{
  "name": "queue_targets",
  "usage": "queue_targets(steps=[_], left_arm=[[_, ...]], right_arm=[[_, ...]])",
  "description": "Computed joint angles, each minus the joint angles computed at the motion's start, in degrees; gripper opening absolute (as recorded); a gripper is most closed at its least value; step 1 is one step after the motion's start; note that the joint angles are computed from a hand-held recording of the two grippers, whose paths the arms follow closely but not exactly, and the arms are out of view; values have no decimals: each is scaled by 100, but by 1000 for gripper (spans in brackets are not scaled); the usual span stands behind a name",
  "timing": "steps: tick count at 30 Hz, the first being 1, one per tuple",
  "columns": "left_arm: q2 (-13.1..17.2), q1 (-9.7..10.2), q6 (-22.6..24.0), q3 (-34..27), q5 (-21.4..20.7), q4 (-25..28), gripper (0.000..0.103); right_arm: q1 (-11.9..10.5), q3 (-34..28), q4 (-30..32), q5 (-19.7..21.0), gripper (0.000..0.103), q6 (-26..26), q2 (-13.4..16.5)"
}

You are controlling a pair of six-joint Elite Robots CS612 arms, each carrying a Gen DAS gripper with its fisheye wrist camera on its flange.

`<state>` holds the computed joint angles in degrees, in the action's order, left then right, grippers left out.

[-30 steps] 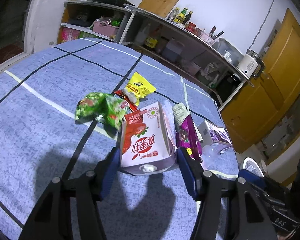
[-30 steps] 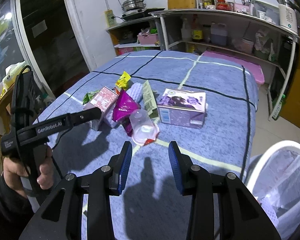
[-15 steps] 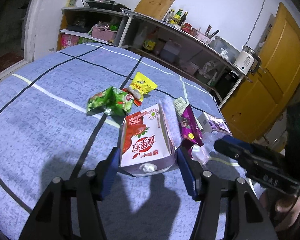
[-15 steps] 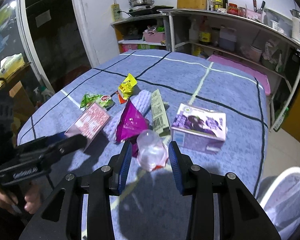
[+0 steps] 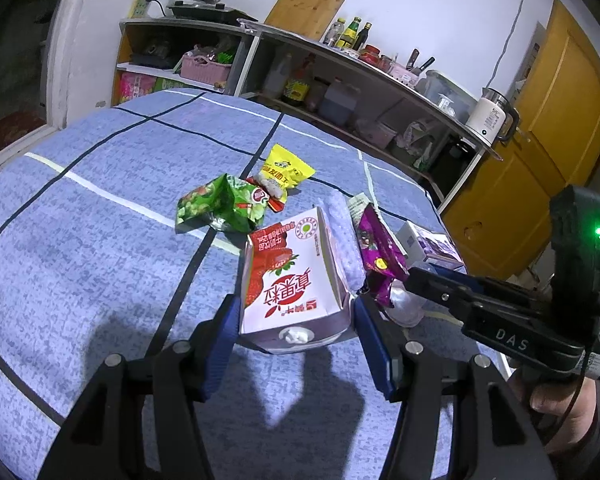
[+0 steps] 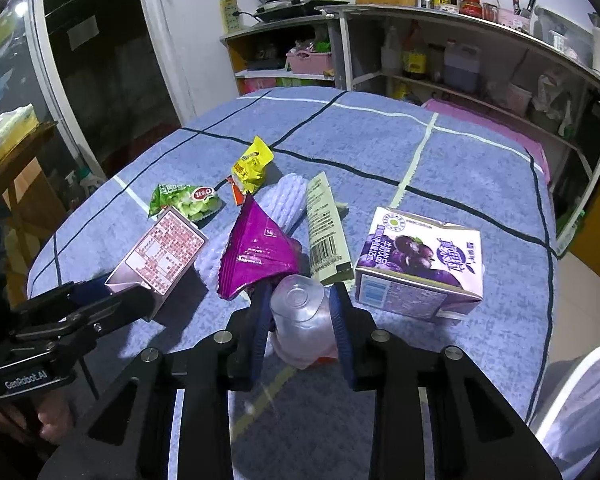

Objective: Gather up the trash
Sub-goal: 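Grasp the pink juice carton with the left tool while the right tool grasps the small clear cup, then carry the carton and cup over the bin and open both tools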

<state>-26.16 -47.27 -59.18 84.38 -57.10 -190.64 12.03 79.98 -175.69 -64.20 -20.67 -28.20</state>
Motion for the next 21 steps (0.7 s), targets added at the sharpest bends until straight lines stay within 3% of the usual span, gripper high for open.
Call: queue_targets(steps=[21], left_arm=[[-154,-381,670,-27,185,-95,60]], right_arm=[[-385,1219,-1171,345,31,427,-574]])
